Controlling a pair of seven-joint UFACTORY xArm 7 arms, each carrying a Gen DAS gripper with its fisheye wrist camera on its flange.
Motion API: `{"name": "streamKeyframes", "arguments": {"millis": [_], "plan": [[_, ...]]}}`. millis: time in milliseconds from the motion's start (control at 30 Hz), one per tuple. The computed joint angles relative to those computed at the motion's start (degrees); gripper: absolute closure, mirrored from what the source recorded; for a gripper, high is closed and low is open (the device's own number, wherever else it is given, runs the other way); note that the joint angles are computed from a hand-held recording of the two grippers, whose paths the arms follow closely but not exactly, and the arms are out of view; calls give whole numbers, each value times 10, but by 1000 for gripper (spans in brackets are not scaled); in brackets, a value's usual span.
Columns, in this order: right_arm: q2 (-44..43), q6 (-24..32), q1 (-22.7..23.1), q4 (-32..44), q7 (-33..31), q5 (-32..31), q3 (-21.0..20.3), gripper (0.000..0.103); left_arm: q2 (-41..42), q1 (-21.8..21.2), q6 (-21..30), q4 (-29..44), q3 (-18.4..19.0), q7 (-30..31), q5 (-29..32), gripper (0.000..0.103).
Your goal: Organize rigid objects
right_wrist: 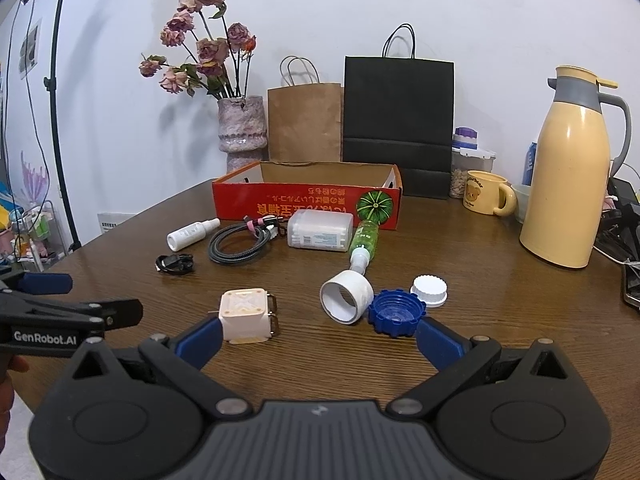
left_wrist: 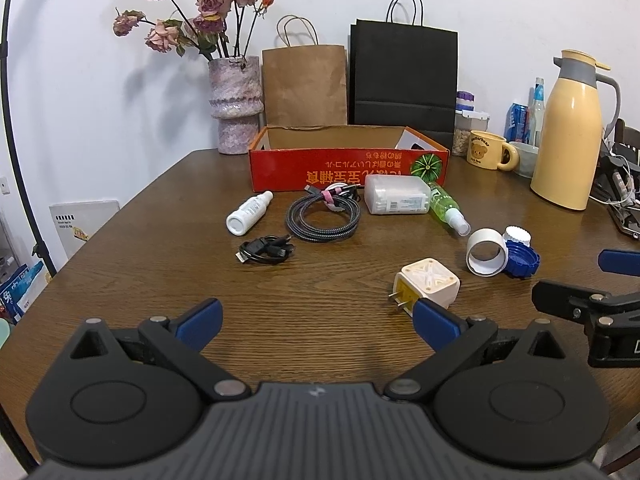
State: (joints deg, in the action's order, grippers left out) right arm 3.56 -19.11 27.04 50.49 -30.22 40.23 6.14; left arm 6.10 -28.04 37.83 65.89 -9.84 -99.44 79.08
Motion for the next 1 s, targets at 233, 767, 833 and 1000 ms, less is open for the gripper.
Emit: {"name": "streamKeyframes", "arguments": {"millis": [233, 767, 833, 1000], "plan": [[7, 3, -7, 3, 16, -21, -8, 0, 26, -7, -6, 27, 5, 18, -12, 0], [27, 8, -48, 11, 105, -135, -27, 0, 105, -41, -23, 117, 42, 94, -76, 0], [33, 11, -56, 15, 120, -157, -30, 0, 113, -45, -26, 127, 48, 104, -88, 0], [46, 22, -74, 29, 157, -211, -35, 0, 138, -57, -27, 157, 62, 127, -118, 0]]}}
